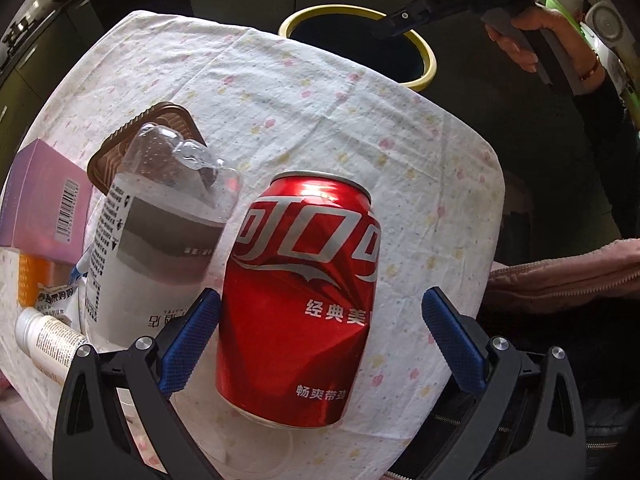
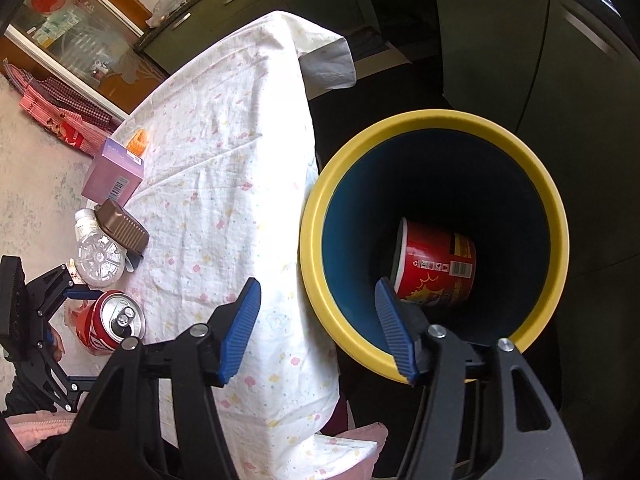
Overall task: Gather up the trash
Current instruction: 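Move the left gripper to the red Coca-Cola can and close on it, then carry the can with the left gripper over the yellow bin and drop it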
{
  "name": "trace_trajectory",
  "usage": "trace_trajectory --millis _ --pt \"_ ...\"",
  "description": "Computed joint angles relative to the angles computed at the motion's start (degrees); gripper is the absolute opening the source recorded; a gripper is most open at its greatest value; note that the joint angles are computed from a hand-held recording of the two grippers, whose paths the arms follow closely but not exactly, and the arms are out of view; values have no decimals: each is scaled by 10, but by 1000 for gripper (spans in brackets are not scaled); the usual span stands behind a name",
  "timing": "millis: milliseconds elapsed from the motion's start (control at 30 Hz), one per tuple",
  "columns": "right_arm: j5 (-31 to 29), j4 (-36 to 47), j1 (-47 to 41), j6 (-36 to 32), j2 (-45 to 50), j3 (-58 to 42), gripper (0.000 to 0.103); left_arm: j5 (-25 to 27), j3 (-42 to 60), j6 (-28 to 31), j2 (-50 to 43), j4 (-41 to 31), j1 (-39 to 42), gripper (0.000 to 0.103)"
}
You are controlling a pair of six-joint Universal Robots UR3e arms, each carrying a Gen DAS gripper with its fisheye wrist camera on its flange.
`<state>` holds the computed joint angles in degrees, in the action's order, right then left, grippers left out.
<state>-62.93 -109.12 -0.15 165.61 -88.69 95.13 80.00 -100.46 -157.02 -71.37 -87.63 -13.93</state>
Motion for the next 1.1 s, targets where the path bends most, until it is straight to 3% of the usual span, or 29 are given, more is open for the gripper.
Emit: trace_trajectory --millis 300,400,467,733,1100 --pt "3 -2 2 -8 6 9 60 -9 7 23 -38 -6 11 98" --pt "6 -3 0 -10 5 14 60 -10 5 22 -33 -8 9 85" --pt "7 -4 -1 -11 3 17 60 -3 5 9 -40 -8 5 72" --pt "18 -8 -13 -19 -13 39 60 6 -2 -21 -13 -2 5 71" --pt "32 2 -58 -47 -79 88 60 15 111 -42 -56 -37 -61 71"
